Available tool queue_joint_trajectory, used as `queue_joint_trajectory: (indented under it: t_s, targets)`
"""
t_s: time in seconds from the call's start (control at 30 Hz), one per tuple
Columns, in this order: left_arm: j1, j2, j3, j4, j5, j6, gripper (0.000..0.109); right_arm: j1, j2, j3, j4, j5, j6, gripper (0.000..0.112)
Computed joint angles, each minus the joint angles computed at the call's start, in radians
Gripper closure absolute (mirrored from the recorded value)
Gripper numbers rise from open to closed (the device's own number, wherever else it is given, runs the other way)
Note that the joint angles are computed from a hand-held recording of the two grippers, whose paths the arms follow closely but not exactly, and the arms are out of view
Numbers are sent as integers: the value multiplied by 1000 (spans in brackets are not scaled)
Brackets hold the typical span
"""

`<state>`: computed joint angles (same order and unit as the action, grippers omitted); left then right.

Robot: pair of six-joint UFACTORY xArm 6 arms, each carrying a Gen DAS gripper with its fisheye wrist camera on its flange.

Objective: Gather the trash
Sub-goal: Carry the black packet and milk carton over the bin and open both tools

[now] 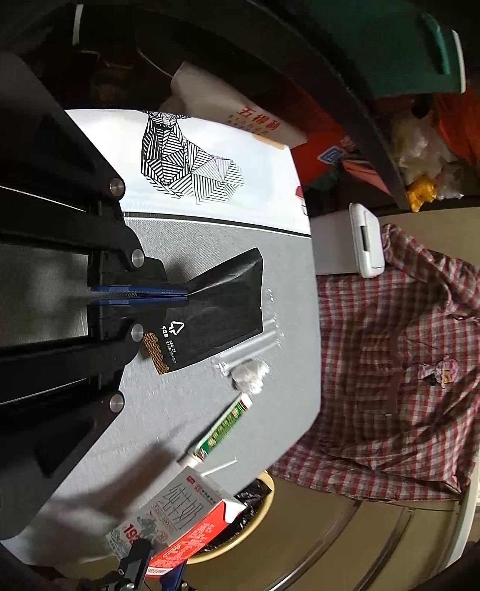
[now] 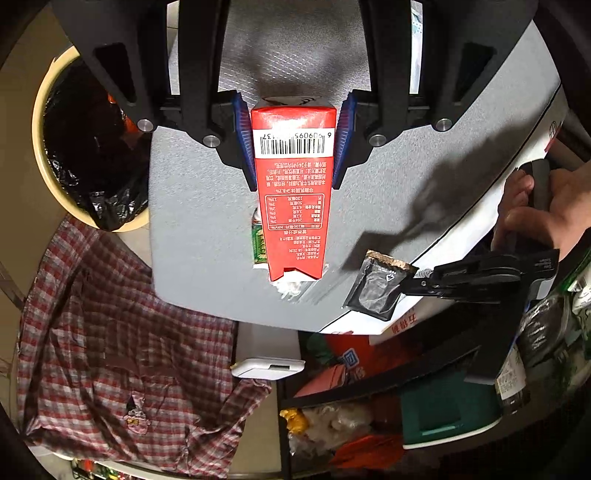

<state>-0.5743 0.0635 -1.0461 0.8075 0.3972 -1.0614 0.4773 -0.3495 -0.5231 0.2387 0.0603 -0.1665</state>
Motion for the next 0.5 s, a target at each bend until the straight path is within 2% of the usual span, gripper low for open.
queue_joint_trajectory:
  t_s: [0.23,0.5]
  targets:
    - [-41,-29,-11,45,38,-63,107,-40,-72,43,-72,-16,79,74]
    - [-82,-59,-22,86,63,-120,107,-105,-176,96,-30,-8,48,74]
